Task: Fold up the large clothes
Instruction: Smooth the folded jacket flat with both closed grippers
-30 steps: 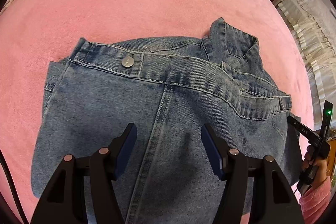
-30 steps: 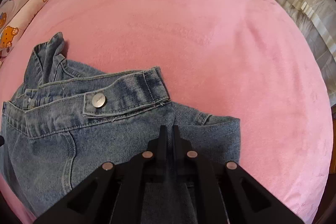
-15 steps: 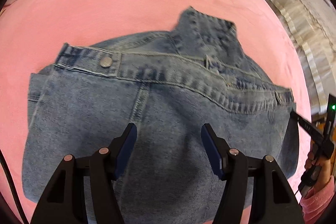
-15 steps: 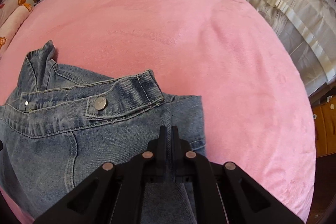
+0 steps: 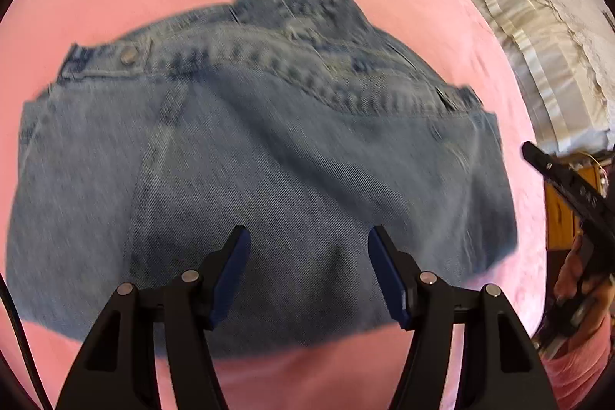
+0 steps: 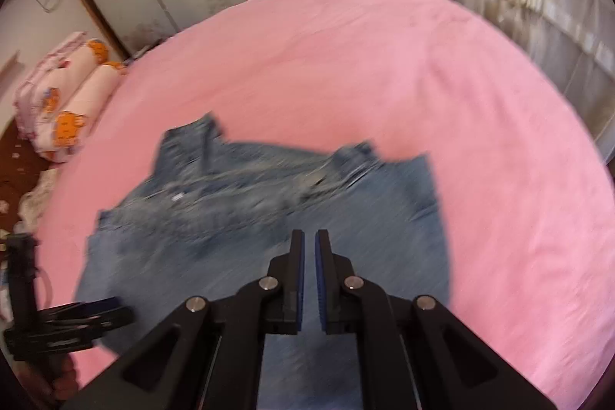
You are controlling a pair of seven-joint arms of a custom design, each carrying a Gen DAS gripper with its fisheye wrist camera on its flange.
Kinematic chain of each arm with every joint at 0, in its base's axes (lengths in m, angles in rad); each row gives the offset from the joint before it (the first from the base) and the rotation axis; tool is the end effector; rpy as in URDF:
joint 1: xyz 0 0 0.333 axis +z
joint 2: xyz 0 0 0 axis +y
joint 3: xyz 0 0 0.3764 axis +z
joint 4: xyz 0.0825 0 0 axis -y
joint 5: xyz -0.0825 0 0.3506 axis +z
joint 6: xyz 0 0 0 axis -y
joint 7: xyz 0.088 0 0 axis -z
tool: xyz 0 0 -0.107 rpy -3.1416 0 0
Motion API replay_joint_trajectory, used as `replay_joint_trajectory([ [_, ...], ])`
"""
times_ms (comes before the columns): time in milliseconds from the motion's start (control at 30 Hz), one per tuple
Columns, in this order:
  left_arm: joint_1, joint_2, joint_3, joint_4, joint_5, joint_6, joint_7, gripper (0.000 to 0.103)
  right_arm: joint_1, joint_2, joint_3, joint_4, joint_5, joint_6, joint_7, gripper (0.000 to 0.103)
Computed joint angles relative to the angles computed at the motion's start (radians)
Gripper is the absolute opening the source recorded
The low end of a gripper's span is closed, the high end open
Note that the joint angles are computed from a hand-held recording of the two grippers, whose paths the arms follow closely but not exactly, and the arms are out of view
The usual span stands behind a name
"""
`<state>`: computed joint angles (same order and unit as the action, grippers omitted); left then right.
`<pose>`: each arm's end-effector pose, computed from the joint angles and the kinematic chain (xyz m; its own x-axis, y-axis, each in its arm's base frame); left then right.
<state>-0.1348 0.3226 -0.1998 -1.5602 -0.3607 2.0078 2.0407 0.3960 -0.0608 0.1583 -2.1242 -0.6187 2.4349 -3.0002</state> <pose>0.6204 -0.2167 0.5480 -0.6141 -0.7263 0.3089 -0.7890 0.5550 -0.2635 0.4492 0.2787 0.5529 -0.5906 -0.7473 -0.3047 -0.5822 0.6559 -0.4804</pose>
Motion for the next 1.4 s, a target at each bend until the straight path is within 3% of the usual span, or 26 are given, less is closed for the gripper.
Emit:
replay_joint_trajectory([
  [67,0.011,-0.047,-0.001,-0.063,-0.02,0.002,0.019,0.06,0.018,0.004,0.02,-0.015,-0.018,0.074,0.068,0.005],
  [200,0.029,-0.115,0.007,-0.163,-0.057,0.0,0.055,0.035,0.071,0.049,0.05,0.0,-0.06,0.128,0.173,0.005],
  [333,0.041,-0.175,0.01,-0.28,-0.121,0.064,0.16,0.015,0.125,0.123,0.052,0.047,-0.07,0.174,0.183,0.005],
  [500,0.03,-0.157,0.009,-0.299,-0.151,0.067,0.185,0.015,0.17,0.2,0.011,0.091,-0.13,0.25,0.195,0.003],
  [600,0.021,-0.138,0.006,-0.301,-0.163,0.105,0.166,0.014,0.169,0.249,-0.012,0.098,-0.083,0.319,0.142,0.002],
  [733,0.015,-0.114,0.01,-0.3,-0.168,0.172,0.114,0.008,0.165,0.287,-0.022,0.098,0.03,0.325,0.059,0.0],
  [800,0.006,-0.113,0.021,-0.315,-0.114,0.246,0.076,0.005,0.187,0.283,-0.04,0.104,0.023,0.292,0.055,0.0],
  [867,0.028,-0.104,0.023,-0.304,-0.129,0.249,0.082,0.004,0.215,0.267,-0.047,0.124,0.035,0.166,0.014,0.0],
  [967,0.057,-0.098,0.038,-0.292,-0.118,0.264,0.07,0.003,0.199,0.21,-0.04,0.052,0.024,0.161,0.06,0.0],
  [1000,0.062,-0.1,0.045,-0.294,-0.1,0.283,0.061,0.003,0.184,0.187,-0.023,0.034,0.034,0.119,0.058,0.0],
  [1033,0.081,-0.096,0.048,-0.284,-0.113,0.274,0.075,0.001,0.205,0.168,-0.034,0.032,0.063,0.021,0.03,0.0],
  [1100,0.116,-0.087,0.053,-0.263,-0.147,0.237,0.088,0.001,0.181,0.123,-0.009,-0.01,0.076,-0.028,0.038,0.0],
  [1133,0.116,-0.091,0.064,-0.27,-0.117,0.266,0.071,0.001,0.175,0.095,-0.003,-0.038,0.088,-0.052,0.058,0.0],
  [1167,0.12,-0.094,0.073,-0.275,-0.091,0.288,0.062,0.001,0.172,0.072,0.008,-0.052,0.108,-0.129,0.061,0.0],
  [1300,0.114,-0.08,0.121,-0.292,0.087,0.411,-0.071,0.001,0.15,-0.005,0.036,-0.125,0.132,-0.184,0.092,0.0],
  [1400,0.174,-0.046,0.102,-0.251,0.015,0.367,-0.053,0.001,0.141,-0.008,0.05,-0.119,0.14,-0.217,0.068,0.0],
])
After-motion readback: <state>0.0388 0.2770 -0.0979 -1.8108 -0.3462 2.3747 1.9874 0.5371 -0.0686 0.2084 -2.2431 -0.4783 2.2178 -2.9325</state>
